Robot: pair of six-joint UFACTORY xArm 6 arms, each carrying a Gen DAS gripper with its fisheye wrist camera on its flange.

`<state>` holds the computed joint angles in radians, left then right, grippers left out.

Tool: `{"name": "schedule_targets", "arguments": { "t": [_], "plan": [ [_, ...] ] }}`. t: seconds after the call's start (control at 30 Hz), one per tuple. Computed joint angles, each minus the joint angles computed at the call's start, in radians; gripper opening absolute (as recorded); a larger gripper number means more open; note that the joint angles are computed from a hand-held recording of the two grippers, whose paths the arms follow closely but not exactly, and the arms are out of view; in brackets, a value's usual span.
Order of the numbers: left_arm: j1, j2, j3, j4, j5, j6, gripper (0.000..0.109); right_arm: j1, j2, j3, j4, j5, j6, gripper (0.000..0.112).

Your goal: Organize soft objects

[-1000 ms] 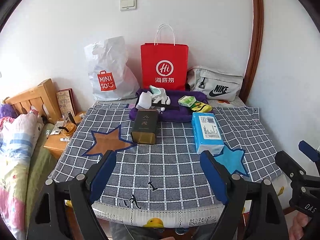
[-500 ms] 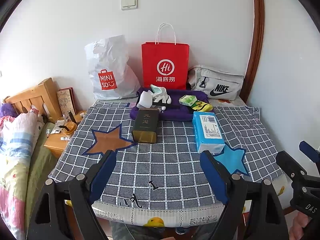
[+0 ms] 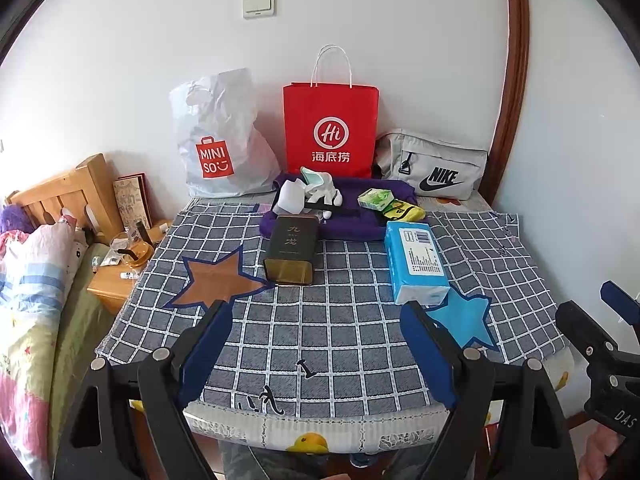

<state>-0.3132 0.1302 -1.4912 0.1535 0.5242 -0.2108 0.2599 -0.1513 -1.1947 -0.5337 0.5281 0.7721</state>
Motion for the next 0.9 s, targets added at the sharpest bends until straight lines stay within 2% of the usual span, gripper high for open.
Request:
{"name": "schedule_targets", "arguments": {
  "t": [0.9],
  "plan": [
    [-0.003, -0.006, 0.012, 0.002, -0.002, -0.004, 0.085, 0.002, -0.005, 0.006, -0.004, -0.002, 0.006, 0.103]
  ]
}}
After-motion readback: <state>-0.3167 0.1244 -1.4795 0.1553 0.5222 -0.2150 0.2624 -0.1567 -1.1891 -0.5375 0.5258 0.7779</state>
